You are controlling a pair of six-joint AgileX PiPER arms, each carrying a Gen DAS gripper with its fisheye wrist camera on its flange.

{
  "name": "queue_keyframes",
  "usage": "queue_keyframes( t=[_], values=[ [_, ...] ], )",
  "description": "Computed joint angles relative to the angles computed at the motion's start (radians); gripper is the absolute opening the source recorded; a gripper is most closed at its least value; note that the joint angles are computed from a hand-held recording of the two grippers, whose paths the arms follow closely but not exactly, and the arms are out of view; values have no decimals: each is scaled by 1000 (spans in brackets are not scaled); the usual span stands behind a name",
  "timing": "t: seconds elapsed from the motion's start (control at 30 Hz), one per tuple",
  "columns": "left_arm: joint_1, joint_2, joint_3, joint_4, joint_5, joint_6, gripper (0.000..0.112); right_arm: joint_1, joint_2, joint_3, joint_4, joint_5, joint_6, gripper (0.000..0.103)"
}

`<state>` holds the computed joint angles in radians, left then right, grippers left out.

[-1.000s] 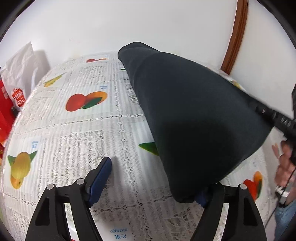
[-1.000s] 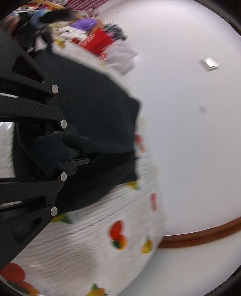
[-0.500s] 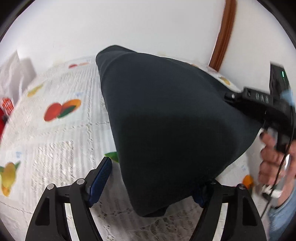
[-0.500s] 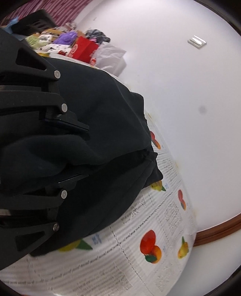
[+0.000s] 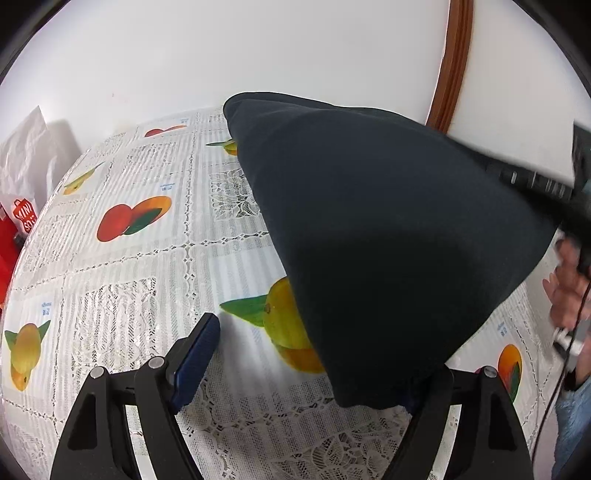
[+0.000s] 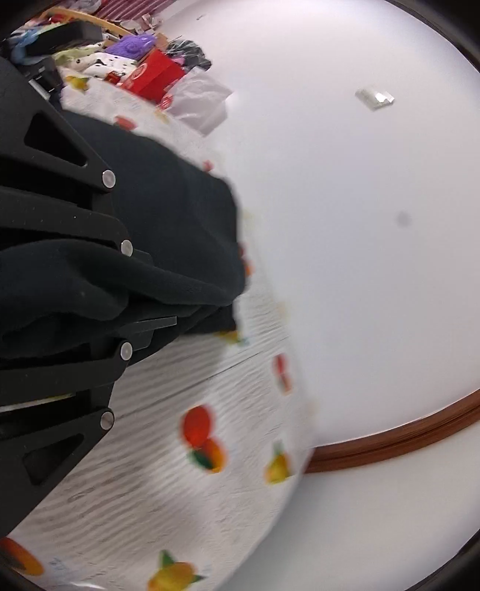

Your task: Fold small clothes

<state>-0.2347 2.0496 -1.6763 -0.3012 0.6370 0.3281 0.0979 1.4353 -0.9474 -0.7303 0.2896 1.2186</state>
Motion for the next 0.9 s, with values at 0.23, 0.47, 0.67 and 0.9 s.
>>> queue_keyframes(
  t=[0.23, 0.47, 0.67, 0.9],
  values=[
    [16, -21, 9, -32, 49, 33, 81, 84, -55, 41, -119, 218, 59, 40],
    [69, -185, 191, -268, 24, 305, 78, 213, -139, 79, -241, 406, 39, 40],
    [40, -155, 79, -165, 12, 185, 78, 147, -111, 131, -161, 322, 53, 39],
    [31, 38, -133, -98, 140, 78, 82, 111, -116, 10, 59, 398, -229, 40]
  ],
)
